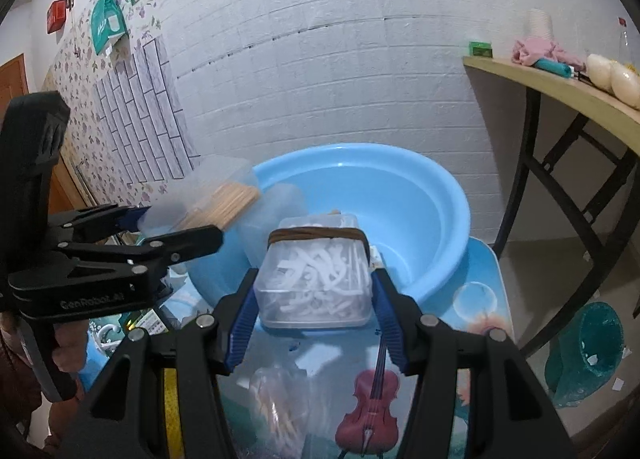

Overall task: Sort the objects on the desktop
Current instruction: 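Lower the stick box into the basin with the left gripper while the right releases the swab bag inside, then move the left gripper to the white hook while the right approaches the cotton bud bag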

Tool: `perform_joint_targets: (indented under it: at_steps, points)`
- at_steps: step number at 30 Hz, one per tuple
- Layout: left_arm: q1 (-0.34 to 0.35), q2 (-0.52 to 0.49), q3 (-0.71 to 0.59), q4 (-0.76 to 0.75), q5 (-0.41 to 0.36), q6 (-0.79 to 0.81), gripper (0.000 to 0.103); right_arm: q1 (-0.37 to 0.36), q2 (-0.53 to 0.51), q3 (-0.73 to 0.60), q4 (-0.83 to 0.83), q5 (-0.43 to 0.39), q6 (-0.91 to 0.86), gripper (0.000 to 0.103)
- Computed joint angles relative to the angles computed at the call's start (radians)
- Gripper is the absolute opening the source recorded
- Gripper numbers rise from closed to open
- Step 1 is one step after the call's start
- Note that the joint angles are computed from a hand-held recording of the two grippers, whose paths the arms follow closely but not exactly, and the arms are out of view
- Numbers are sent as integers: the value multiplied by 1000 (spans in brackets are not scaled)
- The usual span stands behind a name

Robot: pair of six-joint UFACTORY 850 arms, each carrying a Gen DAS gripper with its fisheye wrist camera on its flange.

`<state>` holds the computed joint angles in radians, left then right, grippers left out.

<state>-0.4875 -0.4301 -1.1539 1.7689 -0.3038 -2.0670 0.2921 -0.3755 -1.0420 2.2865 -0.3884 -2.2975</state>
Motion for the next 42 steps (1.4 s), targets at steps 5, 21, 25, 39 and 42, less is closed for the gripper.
perform_joint_targets:
  at_steps: [5, 21, 25, 39, 42]
  points:
    - [12, -43, -52, -53, 10, 56, 60, -10, -22, -22, 7, -4, -7, 54]
    - [11, -82, -105, -284, -10, 322, 76, 4, -53, -69, 72, 54, -44, 60]
    - [12, -45, -56, -208, -8, 228, 77, 12, -41, -60, 97, 71, -67, 62]
    - [2, 163, 211, -54, -82, -36, 94, 29, 66, 65, 203, 67, -146, 62]
    - [-1, 207, 271, -49, -95, -75, 94, 37, 91, 96, 238, 86, -163, 62]
